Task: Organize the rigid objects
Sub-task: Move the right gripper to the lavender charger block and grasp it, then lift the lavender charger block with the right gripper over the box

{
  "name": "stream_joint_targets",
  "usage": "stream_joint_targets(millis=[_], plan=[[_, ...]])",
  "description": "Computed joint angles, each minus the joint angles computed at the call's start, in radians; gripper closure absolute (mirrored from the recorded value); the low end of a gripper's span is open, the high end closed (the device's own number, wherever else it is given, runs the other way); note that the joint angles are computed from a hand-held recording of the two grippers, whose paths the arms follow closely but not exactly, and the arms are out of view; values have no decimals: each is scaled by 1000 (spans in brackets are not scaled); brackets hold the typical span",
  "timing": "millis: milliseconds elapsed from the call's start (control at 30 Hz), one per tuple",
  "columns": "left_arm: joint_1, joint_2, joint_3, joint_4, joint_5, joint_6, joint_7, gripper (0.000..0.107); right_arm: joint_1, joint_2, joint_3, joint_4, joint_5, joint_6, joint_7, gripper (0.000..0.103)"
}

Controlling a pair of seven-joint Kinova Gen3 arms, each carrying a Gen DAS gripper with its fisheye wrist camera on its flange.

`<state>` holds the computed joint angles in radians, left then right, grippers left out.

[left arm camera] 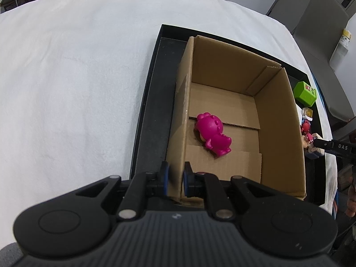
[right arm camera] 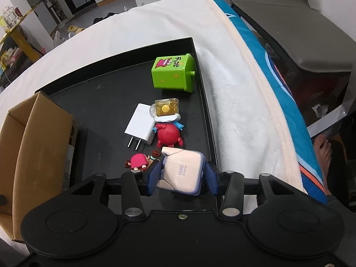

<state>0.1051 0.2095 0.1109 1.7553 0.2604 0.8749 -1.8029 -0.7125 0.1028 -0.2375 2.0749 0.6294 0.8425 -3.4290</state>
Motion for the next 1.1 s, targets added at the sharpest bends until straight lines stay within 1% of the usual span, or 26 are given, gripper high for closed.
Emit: stream_joint_targets(millis=[100, 133, 267, 400, 533, 667, 967, 1100], plan=[[0, 0, 0, 0, 0, 0, -1, 96, 12, 4, 6, 8, -15, -33, 8, 57], [0, 0, 0, 0, 1, 0, -1, 96, 14, 3, 8, 13, -18, -46, 4, 59], [-4, 0, -1, 1, 7, 0, -4, 96, 12, -17, 4, 35, -14, -65, -33, 60], [-10, 3, -1, -5, 15, 10, -12, 96, -1, -29, -15, 25, -4, -26, -44, 61], [-20, 2, 0, -2, 32, 11, -32, 95, -1, -51, -30, 24, -7, -15, -60, 61], [-30, 4, -1, -4, 50, 17, -52, 95, -6, -60, -47, 5, -3, 22, -72, 61], [-35, 1, -3, 5, 69, 12, -58, 95, -24, -77, -76, -62, 28, 108, -83, 61], [-45, 3, -4, 0, 86, 30, -63, 94, -32, -67, -82, -102, 39, 139, -61, 61]])
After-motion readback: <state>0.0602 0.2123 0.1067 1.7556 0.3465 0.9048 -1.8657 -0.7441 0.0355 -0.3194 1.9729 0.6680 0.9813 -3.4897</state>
